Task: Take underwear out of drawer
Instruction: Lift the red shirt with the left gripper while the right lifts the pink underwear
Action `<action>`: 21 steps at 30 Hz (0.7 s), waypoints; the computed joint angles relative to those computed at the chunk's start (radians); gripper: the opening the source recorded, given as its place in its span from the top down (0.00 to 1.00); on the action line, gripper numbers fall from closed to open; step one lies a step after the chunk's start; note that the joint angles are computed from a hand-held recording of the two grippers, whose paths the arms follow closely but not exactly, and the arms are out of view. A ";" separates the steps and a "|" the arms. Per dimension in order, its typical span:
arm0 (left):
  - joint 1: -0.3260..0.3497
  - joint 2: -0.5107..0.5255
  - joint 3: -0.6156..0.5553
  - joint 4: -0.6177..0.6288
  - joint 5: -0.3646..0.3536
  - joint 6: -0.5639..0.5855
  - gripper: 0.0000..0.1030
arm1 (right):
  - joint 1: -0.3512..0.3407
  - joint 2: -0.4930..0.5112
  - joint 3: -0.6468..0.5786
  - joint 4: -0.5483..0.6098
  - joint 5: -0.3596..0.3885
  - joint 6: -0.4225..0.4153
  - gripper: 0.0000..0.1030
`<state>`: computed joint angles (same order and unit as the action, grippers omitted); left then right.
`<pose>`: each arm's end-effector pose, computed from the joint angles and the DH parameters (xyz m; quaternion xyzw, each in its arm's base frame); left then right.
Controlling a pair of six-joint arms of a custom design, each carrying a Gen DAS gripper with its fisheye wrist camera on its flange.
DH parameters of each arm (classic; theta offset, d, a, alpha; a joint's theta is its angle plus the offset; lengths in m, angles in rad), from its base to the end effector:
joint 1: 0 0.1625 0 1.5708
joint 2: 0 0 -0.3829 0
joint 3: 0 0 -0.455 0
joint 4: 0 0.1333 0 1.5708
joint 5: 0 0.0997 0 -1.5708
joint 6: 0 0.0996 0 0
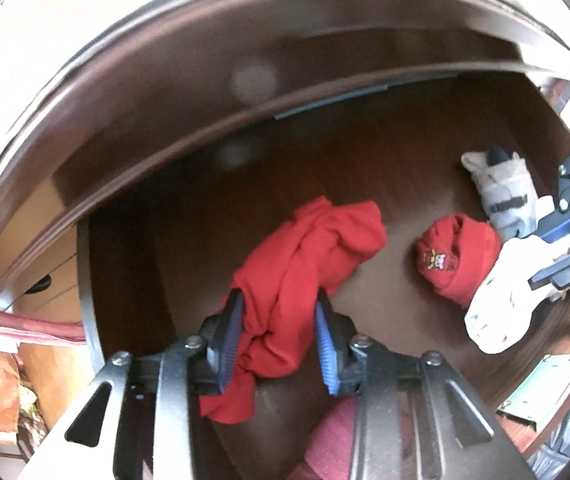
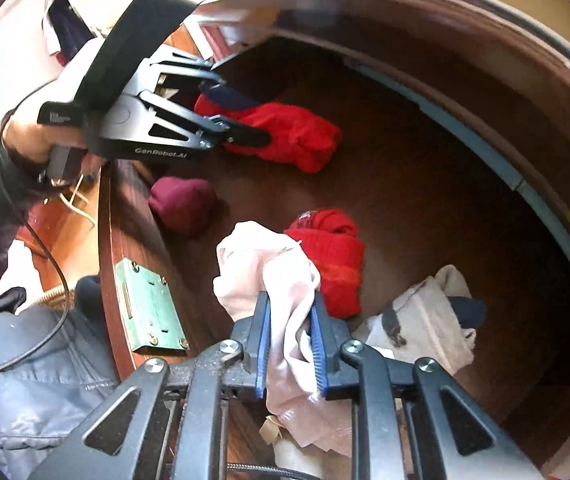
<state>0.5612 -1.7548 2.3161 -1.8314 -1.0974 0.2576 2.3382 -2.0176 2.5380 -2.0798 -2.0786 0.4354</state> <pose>-0.2301 -0.3557 0.1825 0.5974 0.7538 0.0503 0.2691 0.2888 -0.1772 0.1934 0.1613 -0.9544 0.1376 0.2102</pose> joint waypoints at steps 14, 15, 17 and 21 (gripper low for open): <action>0.032 -0.135 0.018 -0.032 -0.076 -0.058 0.72 | 0.061 -0.027 -0.007 0.003 -0.043 0.037 0.83; 0.035 -0.148 0.021 -0.039 -0.083 -0.060 0.72 | 0.060 -0.038 -0.004 0.003 -0.043 0.037 0.83; 0.050 -0.175 0.021 -0.039 -0.099 -0.066 0.72 | 0.059 -0.057 0.001 0.000 -0.047 0.038 0.83; 0.059 -0.221 0.026 -0.041 -0.119 -0.076 0.72 | 0.070 -0.079 0.006 -0.011 -0.065 0.040 0.83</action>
